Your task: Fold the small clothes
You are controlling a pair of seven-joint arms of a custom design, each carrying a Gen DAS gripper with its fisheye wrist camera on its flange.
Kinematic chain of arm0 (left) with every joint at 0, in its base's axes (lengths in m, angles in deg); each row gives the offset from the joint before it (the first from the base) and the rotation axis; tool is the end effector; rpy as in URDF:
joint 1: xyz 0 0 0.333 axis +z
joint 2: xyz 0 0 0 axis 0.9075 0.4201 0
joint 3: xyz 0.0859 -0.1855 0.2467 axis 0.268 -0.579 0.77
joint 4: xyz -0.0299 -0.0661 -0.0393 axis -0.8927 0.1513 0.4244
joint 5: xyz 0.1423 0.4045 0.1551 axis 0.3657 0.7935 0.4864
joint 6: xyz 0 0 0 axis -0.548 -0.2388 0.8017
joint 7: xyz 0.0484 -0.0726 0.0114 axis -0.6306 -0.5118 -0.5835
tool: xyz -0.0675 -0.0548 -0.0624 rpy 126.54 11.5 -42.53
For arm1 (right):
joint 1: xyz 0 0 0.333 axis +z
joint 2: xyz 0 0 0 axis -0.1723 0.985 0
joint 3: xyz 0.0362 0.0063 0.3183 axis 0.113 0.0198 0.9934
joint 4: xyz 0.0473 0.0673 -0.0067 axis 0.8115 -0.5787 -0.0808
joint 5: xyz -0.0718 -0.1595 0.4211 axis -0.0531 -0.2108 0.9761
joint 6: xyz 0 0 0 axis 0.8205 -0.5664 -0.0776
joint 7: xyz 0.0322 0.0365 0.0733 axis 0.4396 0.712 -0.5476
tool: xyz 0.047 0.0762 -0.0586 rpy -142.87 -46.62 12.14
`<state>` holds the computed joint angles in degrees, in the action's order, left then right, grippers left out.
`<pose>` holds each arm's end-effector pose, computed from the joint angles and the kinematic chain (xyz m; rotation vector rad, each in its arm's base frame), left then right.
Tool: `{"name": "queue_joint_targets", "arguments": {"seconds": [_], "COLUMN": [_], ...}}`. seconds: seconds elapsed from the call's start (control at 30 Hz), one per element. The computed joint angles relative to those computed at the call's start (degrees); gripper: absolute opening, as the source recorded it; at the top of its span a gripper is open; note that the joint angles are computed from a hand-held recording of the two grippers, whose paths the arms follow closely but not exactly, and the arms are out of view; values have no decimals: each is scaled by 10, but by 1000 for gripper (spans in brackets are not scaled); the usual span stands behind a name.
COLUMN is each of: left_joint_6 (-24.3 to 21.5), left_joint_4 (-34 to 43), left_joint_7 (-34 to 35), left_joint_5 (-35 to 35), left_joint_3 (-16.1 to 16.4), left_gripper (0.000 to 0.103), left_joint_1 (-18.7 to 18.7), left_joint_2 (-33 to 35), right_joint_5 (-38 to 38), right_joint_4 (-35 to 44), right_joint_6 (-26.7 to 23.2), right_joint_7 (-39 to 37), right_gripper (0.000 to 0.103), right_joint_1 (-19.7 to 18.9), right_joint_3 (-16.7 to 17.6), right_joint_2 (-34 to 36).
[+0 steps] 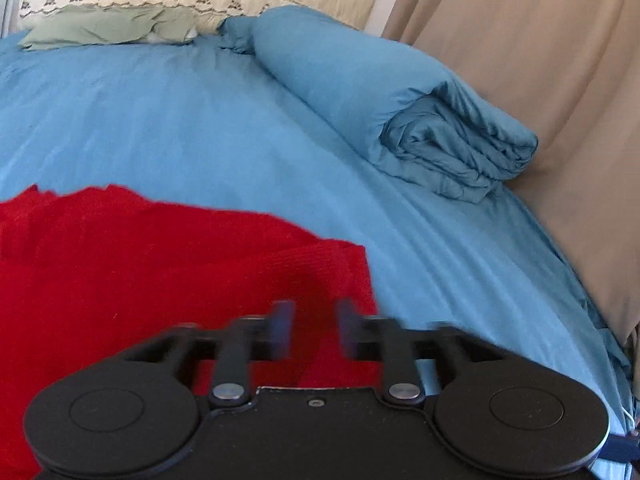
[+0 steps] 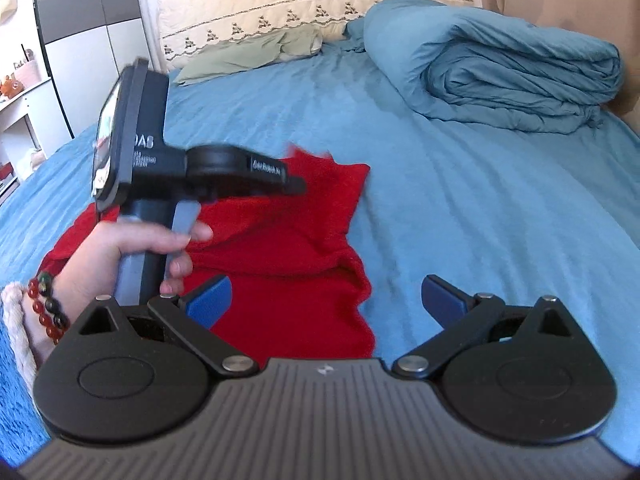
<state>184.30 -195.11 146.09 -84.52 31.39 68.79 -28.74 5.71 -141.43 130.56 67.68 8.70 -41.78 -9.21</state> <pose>0.7095 -0.0398 0.4760 -1.8402 1.8155 -1.1985 0.5877 0.2234 0.4915 -1.7841 1.4113 -0.5593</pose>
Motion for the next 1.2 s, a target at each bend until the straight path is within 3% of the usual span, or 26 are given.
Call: {"name": "queue_joint_targets", "arguments": {"seconds": [0.03, 0.17, 0.27, 0.37, 0.47, 0.57, 0.67, 0.83, 0.93, 1.0, 1.13, 1.2], "left_joint_6": [10, 33, 86, 103, 115, 97, 91, 73, 63, 81, 87, 86], "left_joint_4": [-7, -57, -122, -170, -203, -210, -224, -243, -245, -257, -276, -286], "left_joint_7": [5, 74, 100, 50, -43, -56, -92, -120, -92, -39, -64, -43], "left_joint_5": [-3, -16, 13, 79, 150, 116, 144, 168, 130, 94, 167, 155], "left_joint_3": [0, 8, 35, 64, 85, 120, 123, 131, 140, 143, 128, 137], "left_gripper": [72, 80, 99, 99, 99, 99, 99, 99, 99, 99, 99, 99], "left_joint_1": [0, 7, 5, 18, 48, 47, 67, 85, 82, 74, 92, 85], "left_joint_2": [-6, -63, -122, -162, -183, -186, -187, -181, -173, -178, -187, -195], "right_joint_5": [0, 10, 42, 80, 125, 99, 32, -40, -108, -121, -128, -146], "right_joint_4": [0, 13, 35, 89, 155, 221, 286, 372, 398, 387, 383, 382], "right_joint_6": [0, 5, 15, 14, 14, 9, -10, -66, -105, -91, -93, -95], "right_joint_7": [-1, -13, -58, -109, -169, -170, -119, -58, 19, 24, 51, 73], "right_gripper": [103, 103, 103, 103, 103, 103, 103, 103, 103, 103, 103, 103], "right_joint_1": [0, -1, 1, -13, -49, -59, -21, 6, 49, 35, 20, 29], "right_joint_3": [0, 0, 6, 33, 91, 120, 92, 69, 12, 22, 32, 19], "right_joint_2": [1, 11, 29, 72, 129, 191, 246, 318, 338, 338, 338, 336]}}
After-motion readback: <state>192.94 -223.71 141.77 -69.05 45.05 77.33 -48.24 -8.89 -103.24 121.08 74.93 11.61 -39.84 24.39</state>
